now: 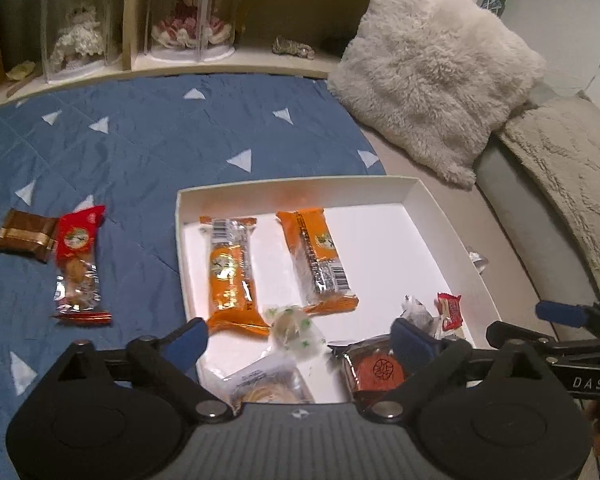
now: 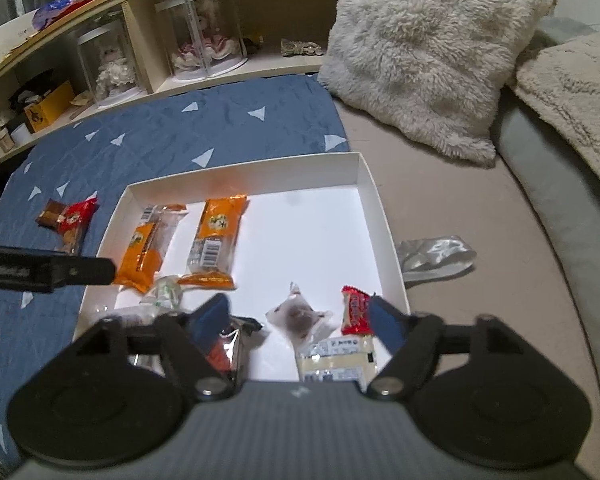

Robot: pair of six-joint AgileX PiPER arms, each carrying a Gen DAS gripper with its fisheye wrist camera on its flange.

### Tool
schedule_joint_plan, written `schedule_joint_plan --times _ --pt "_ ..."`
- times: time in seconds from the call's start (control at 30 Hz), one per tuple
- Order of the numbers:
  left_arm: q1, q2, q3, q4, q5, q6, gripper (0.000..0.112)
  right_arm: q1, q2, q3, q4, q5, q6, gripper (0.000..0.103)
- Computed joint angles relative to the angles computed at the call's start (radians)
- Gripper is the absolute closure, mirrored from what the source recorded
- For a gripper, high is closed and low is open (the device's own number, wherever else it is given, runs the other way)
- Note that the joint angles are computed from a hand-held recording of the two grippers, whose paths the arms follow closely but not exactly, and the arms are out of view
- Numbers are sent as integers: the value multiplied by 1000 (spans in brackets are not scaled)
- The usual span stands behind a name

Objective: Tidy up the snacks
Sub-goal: 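Move both open tools from the tray toward the brown bar and red pack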

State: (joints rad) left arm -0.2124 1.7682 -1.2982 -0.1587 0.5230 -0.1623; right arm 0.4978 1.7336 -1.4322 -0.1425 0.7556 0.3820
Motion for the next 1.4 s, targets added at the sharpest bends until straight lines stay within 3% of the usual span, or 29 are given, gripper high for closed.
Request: schedule_joint_plan --times 0.1,0.27,0.67,1.1,1.4 --pt "15 -42 34 13 -1 -1 9 25 1 -20 -48 36 47 1" --pt "41 -103 86 48 -14 -6 9 50 8 -62 -83 73 104 1" --pt "193 -188 176 -37 -7 144 9 160 92 -211 -134 142 184 1" --pt "436 -208 259 -137 -39 330 9 275 304 -470 -122 181 188 1" --pt "557 -141 262 -212 -108 437 9 328 462 -672 -100 162 218 1"
